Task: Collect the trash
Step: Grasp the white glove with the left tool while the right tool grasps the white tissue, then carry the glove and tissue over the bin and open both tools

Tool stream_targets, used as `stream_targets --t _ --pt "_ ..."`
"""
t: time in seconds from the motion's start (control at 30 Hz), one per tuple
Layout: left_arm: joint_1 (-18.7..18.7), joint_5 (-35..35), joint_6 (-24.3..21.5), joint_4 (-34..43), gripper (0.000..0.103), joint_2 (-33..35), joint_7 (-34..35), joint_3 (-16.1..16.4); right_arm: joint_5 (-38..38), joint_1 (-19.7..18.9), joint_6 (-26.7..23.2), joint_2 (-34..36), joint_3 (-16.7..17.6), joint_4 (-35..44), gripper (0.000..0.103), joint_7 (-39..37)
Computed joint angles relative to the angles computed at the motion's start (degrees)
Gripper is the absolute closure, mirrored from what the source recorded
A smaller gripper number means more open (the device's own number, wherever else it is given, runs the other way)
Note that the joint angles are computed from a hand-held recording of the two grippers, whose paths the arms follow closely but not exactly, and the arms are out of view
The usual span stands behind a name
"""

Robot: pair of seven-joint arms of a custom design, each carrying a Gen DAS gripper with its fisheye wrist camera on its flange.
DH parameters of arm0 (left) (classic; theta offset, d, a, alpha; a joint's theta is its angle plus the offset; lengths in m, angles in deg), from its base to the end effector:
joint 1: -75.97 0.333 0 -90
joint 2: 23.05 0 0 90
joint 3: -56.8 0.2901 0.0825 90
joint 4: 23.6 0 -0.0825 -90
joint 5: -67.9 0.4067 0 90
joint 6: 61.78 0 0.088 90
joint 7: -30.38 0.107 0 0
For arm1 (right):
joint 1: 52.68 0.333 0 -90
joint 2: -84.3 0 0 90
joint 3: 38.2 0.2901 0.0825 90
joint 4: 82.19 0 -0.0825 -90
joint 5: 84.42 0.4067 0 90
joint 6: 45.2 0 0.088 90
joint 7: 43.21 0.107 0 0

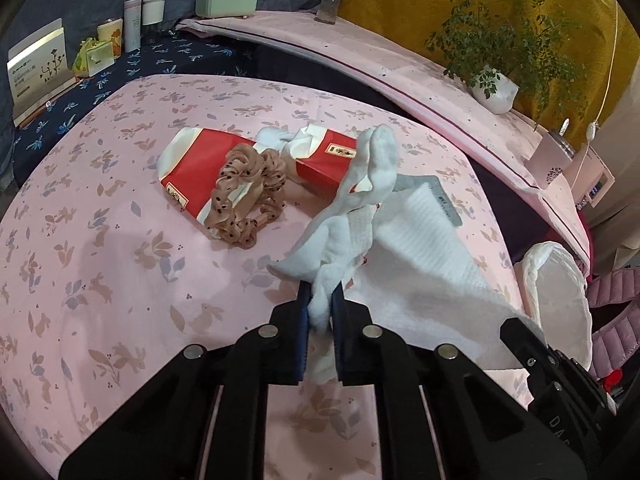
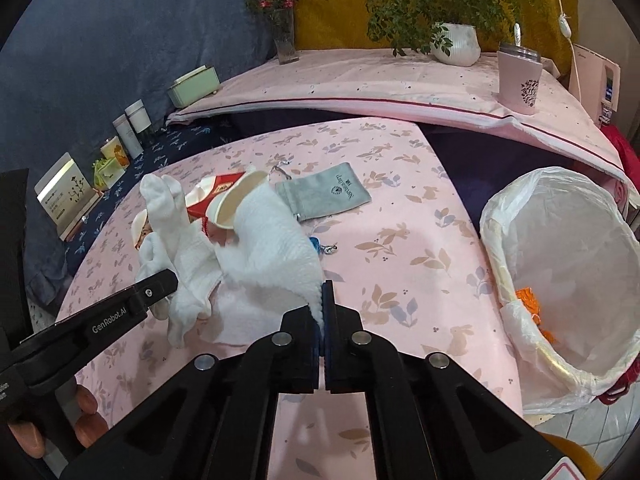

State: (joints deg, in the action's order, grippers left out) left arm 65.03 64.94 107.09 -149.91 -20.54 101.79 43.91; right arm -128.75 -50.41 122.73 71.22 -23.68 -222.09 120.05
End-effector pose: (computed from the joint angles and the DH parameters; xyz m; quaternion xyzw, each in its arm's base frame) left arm 0.5504 -0.2385 0.4038 -0.6505 0.6775 -0.3208 0.1218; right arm 0.4811 0.1931 0.4130 -0.5599 0.7329 -0.2277 0.3123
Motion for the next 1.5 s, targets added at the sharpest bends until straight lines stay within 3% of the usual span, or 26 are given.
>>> stream_targets --t 0.23,0.63,1.13,1.5 --pt "-1.86 0.98 0.6 -1.45 0.094 -3.34 -0.36 -0.4 -0.17 -3.6 0.49 -8.59 2.28 -4.84 0.101 1.5" --pt "-6.38 3.33 0.69 -0.29 0.094 -5.07 -0.56 -1.36 8.44 -9.96 2.26 -22.99 4.9 -14.09 0.102 -3.07" --pt "-10.26 9.12 -1.13 7.84 0.094 0.37 -1.13 -4.49 19.65 -14.99 0.66 -35.5 3.62 -22.72 0.102 -11.02" --pt "-11.46 5.24 -3.49 15.62 0.094 7.13 5.12 -7.52 26.6 -19.91 -0.06 -40.49 4.28 -26.14 0.102 -17.15"
